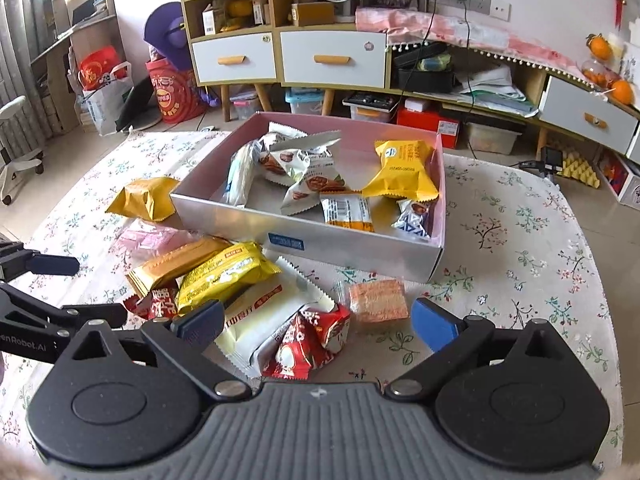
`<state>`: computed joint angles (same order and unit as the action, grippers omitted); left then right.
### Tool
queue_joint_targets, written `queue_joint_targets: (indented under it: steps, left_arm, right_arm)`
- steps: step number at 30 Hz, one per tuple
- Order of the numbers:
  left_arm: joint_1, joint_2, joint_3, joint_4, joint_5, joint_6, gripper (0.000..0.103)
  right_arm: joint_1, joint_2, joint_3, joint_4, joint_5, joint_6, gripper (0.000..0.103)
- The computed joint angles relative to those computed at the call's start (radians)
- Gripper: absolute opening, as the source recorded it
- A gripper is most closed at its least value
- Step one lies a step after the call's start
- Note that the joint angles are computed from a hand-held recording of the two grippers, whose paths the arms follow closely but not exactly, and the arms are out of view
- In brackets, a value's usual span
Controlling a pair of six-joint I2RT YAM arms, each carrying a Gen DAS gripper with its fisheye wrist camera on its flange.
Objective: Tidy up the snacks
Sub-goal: 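Withdraw both open tools from the box back over the snack pile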
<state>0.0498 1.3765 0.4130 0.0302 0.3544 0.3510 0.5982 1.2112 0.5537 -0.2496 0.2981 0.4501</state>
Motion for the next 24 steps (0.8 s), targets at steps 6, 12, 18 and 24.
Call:
queue_joint_targets:
  steps: [6,12,18,24]
  left_arm:
    - [0.018,0.022,-0.002,0.021,0.014,0.017,0.098]
    - [0.076,0.096,-0.029,0.122,0.094,0.091,0.098]
    - [0.110,0.172,-0.023,0.149,0.184,0.177,0.098]
    - [0.093,0.189,-0.016,0.134,0.258,0.190,0.097]
  right_arm:
    - [0.019,0.016,-0.001,0.000,0.015,-0.002,0.100]
    - [0.038,0.028,-0.046,0.074,0.021,-0.032,0.101]
    - [0.050,0.049,-0.085,0.148,0.015,-0.097,0.101]
    - [0.027,0.070,-0.094,0.185,-0.021,-0.116,0.099]
